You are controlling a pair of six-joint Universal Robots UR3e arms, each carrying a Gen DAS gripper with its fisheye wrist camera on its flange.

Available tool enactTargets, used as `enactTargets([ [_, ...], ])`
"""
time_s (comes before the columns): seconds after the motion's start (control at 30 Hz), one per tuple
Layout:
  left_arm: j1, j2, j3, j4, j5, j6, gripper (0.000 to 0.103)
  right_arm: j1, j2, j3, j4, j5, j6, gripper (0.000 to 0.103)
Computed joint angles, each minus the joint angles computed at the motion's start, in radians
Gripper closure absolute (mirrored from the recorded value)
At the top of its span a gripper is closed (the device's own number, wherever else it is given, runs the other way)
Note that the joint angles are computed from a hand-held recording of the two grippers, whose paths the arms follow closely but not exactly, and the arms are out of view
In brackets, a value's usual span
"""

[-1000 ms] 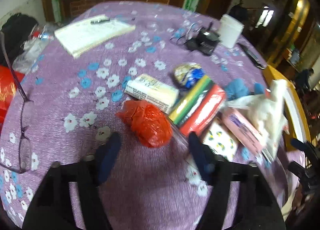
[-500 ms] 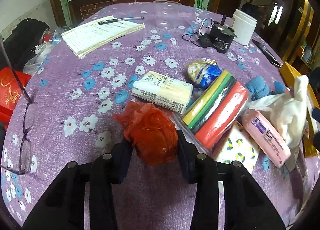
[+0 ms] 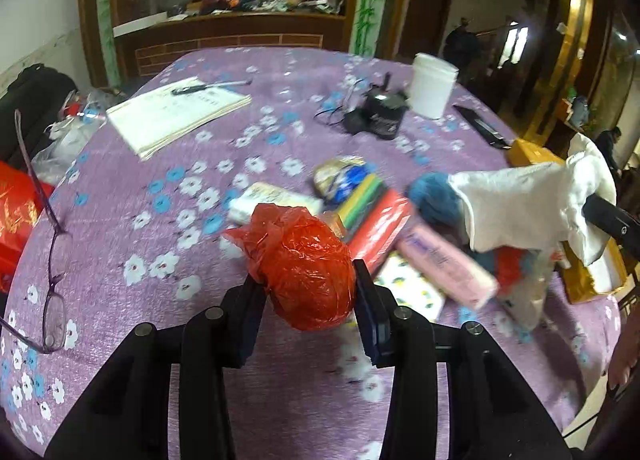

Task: Organize soft objects
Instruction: 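Grasp the red plastic bag bundle with left tool while right tool grasps white towel, then carry the red bag with left tool while right tool carries towel to tray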

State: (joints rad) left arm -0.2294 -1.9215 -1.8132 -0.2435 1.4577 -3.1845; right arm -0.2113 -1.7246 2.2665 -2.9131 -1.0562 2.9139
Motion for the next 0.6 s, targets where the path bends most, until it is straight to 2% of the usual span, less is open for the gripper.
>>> enactTargets([
  [0.1, -0.019, 0.014, 0.0, 0.005, -0.008, 0.01, 0.064, -0.102, -0.117, 0.056, 0.061, 0.125, -0.033, 0.091],
  [0.13, -0.027, 0.017, 0.001, 0.005, -0.005, 0.013, 0.064, -0.12, -0.135, 0.066, 0.07, 0.145, -0.036, 0.091],
  [0.17, -0.034, 0.016, 0.007, 0.002, -0.002, 0.015, 0.064, -0.14, -0.152, 0.077, 0.084, 0.16, -0.034, 0.086],
  [0.27, -0.044, 0.017, 0.011, -0.003, -0.005, 0.024, 0.064, -0.173, -0.148, 0.064, 0.208, 0.194, -0.074, 0.085],
  [0.37, -0.05, 0.017, 0.01, -0.004, -0.004, 0.031, 0.064, -0.194, -0.168, 0.098, 0.25, 0.169, -0.115, 0.085],
  [0.47, -0.053, 0.015, 0.006, -0.002, -0.008, 0.036, 0.064, -0.243, -0.263, 0.116, 0.451, 0.152, -0.255, 0.084],
  [0.5, -0.055, 0.013, 0.006, 0.0, -0.011, 0.036, 0.064, -0.262, -0.314, 0.118, 0.552, 0.139, -0.334, 0.084],
  [0.6, -0.066, 0.007, 0.008, 0.005, -0.013, 0.033, 0.064, -0.264, -0.427, 0.145, 0.709, 0.046, -0.479, 0.071],
])
